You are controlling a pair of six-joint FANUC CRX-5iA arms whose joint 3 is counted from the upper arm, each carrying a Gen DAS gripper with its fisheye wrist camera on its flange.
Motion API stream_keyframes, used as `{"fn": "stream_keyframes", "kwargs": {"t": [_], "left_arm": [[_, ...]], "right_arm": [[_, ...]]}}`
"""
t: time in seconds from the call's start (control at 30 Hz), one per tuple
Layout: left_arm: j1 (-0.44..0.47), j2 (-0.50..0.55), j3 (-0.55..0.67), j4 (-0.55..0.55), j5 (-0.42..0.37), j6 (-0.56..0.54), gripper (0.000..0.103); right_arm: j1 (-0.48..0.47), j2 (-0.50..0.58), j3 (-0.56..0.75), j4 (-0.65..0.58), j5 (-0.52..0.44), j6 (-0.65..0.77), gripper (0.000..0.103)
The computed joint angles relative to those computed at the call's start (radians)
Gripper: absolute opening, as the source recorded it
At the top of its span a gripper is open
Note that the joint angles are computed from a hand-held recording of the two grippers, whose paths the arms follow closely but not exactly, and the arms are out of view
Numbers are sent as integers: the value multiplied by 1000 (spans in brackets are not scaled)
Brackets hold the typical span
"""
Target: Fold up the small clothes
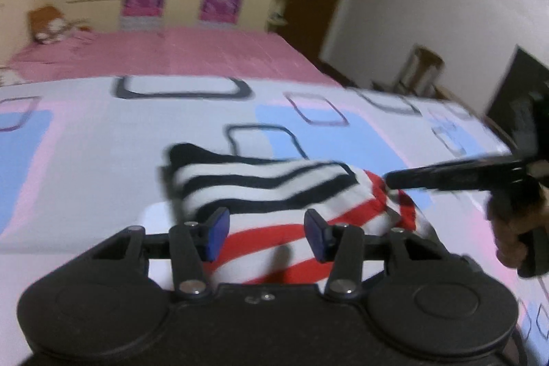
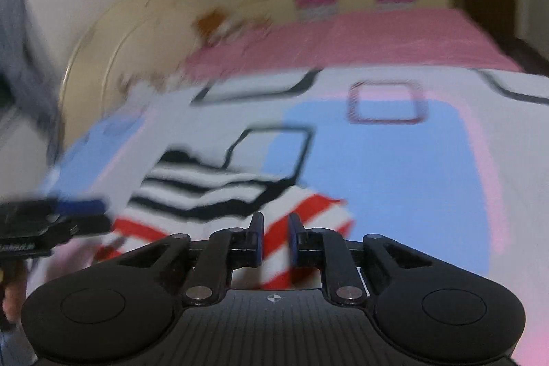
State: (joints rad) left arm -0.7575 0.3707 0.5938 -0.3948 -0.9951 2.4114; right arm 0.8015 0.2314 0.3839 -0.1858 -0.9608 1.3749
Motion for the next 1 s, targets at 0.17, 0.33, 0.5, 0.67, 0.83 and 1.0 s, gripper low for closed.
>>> {"fn": "stream_keyframes", "kwargs": {"t": [0.17,0.33,0.5,0.67,0.83,1.0], "left_arm": [[-6,94,101,31,-132,-58,40],[-30,61,64,-23,-109,-24,38],[-88,-3,10,-105,-32,38,38],[-111,30,32,-87,-85,-2,37],[-127,29,21,-131,-101,69,37],[-184,14,58,-191,-169,81,33]], "right_arm": [[12,69,19,27,16,37,16],[20,-23,-105,96,109,-71,16],[-10,-115,-164,55,91,-138,17],[-16,-139,-156,-48,10,-28,16],[0,-135,-208,-10,44,-57,16],[40,-244,-282,68,92,-88,16]]}}
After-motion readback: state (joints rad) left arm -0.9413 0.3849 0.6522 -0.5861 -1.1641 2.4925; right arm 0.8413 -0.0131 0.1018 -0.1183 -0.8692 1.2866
